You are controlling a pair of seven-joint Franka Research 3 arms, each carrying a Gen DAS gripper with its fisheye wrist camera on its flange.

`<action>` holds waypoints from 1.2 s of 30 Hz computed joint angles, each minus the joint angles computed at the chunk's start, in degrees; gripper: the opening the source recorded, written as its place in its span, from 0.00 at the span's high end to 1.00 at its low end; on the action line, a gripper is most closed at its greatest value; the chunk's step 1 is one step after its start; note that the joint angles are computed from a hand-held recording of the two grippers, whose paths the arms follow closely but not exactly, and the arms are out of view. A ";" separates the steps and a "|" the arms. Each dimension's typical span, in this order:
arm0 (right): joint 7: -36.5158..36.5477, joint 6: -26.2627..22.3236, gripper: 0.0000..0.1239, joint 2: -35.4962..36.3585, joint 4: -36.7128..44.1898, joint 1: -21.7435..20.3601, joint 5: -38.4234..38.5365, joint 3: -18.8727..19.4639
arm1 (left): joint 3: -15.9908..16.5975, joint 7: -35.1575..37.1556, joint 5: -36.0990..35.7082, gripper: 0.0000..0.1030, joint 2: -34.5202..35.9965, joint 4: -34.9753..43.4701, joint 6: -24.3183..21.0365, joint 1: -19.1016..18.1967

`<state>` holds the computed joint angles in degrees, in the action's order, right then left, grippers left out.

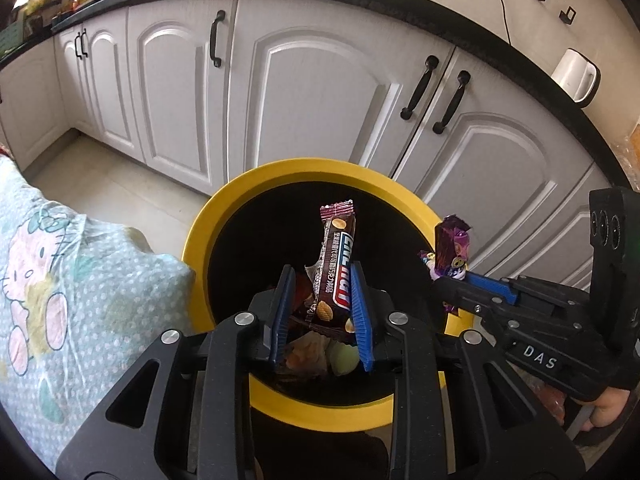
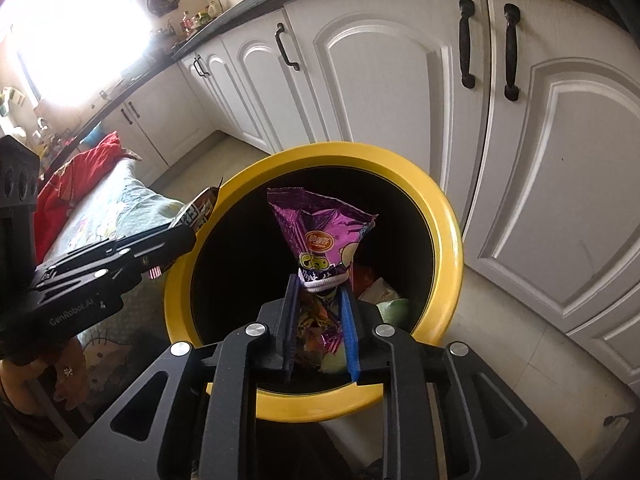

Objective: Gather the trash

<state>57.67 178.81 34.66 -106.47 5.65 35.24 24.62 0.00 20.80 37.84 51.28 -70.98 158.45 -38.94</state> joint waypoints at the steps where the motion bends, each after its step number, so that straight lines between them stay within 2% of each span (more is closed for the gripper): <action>1: -0.14 0.14 0.84 0.02 -0.09 -0.24 0.05 0.23 | 0.04 -0.06 -0.04 0.81 0.02 -0.03 -0.09 -0.03; 3: -0.29 0.58 0.84 -0.02 -0.31 -0.63 0.15 0.65 | -0.01 -0.07 -0.13 0.80 0.04 -0.01 -0.20 0.00; 11: -0.51 1.58 0.81 -0.13 -0.97 -2.55 0.24 2.43 | 0.63 -1.41 0.52 0.63 -1.09 -1.31 -0.41 -0.36; 15: -0.49 2.77 0.72 -0.45 -1.71 -3.50 0.08 3.46 | 1.46 -3.66 1.99 0.54 -2.88 -3.79 0.23 -0.67; 19: -0.15 3.67 0.70 -0.94 -2.58 -4.87 -0.24 4.92 | 1.83 -5.66 3.76 0.47 -4.49 -5.74 0.37 -0.84; 27: 1.74 7.28 0.54 -2.39 -5.28 -8.43 -3.05 9.09 | 2.18 -9.81 7.77 0.30 -7.87 -9.37 -0.18 -1.01; 36: 7.18 10.95 0.34 -4.82 -8.87 -10.84 -8.88 12.19 | 2.68 -17.93 15.63 0.11 -13.83 -15.89 -1.01 -1.47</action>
